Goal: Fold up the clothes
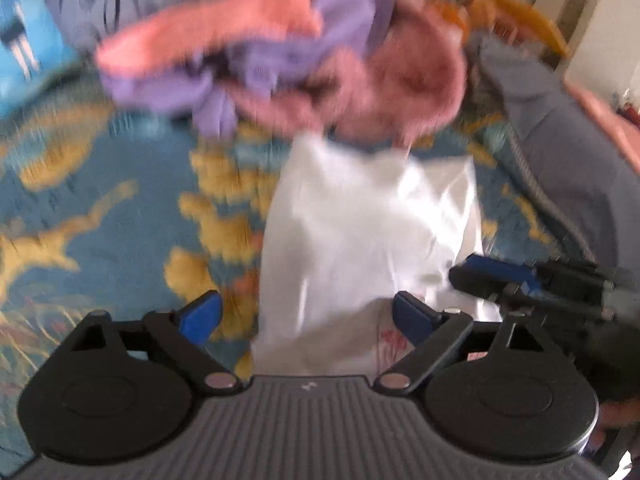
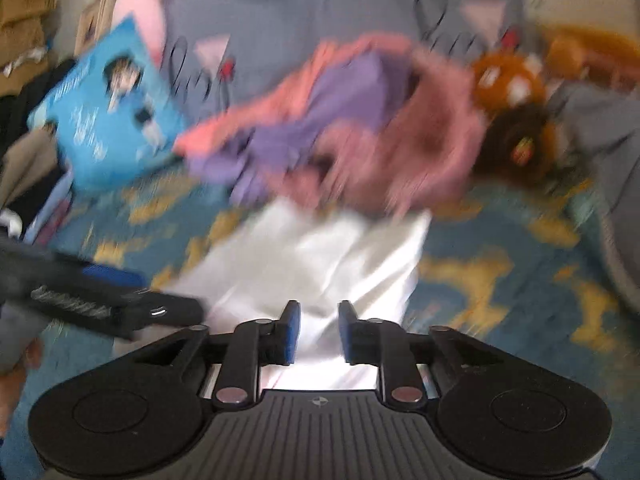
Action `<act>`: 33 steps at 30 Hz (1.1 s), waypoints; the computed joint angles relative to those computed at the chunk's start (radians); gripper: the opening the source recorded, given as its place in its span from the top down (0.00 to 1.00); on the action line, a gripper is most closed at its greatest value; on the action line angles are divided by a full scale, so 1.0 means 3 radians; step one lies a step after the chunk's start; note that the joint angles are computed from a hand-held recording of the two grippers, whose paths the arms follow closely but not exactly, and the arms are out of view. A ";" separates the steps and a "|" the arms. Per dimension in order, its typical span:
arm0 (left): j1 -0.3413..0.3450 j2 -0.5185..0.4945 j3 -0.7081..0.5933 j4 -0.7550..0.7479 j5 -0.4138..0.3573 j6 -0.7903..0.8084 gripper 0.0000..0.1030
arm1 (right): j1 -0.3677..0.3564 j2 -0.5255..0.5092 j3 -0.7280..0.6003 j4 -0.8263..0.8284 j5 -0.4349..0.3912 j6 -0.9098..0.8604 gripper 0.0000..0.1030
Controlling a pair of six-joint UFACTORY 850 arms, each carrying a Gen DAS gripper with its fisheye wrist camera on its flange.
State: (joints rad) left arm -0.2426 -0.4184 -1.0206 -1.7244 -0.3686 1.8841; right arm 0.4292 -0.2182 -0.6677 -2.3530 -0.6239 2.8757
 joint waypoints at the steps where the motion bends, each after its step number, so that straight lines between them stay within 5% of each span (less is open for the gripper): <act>1: 0.0021 0.0045 0.0052 -0.0229 -0.0077 0.0208 0.10 | -0.0036 -0.0007 -0.0032 0.0016 0.0015 -0.0081 0.67; 5: 0.0076 0.0140 0.0156 -0.0382 -0.0322 0.0350 0.09 | -0.0235 -0.0224 -0.0309 -0.0130 0.0316 -0.0377 0.67; 8: -0.0017 0.0071 0.0100 -0.0020 -0.0194 0.0160 0.08 | -0.0422 -0.0560 -0.0677 -0.0075 0.0804 -0.0620 0.63; 10: -0.0136 0.0004 0.0067 0.0173 0.0143 0.0050 0.07 | -0.0517 -0.0645 -0.0782 -0.0276 0.0904 -0.0476 0.53; 14: -0.0039 -0.0146 -0.0094 0.0895 0.0016 -0.0978 0.02 | -0.0556 -0.0576 -0.0912 0.0326 0.1020 -0.1079 0.62; 21: -0.0009 -0.0114 -0.0062 0.0931 0.0098 -0.1014 0.01 | -0.0516 -0.0284 -0.0664 0.0006 0.0739 -0.0404 0.64; 25: 0.0008 -0.0096 -0.0075 0.0814 0.0121 -0.0957 0.01 | -0.0348 -0.0323 -0.0566 0.0429 0.0594 -0.0829 0.59; 28: 0.0041 -0.0180 -0.0187 0.1309 0.0141 -0.1583 0.00 | -0.0311 -0.0461 -0.0519 0.0759 0.0559 -0.1224 0.52; 33: 0.0084 -0.0192 -0.0214 0.1503 0.0185 -0.1861 0.00 | -0.0215 -0.0133 -0.0113 0.0751 0.0113 -0.0182 0.56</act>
State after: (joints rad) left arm -0.2173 -0.4761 -1.0847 -1.2736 -0.3131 1.3257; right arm 0.3647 -0.2581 -0.7017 -2.1278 -0.5900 2.8209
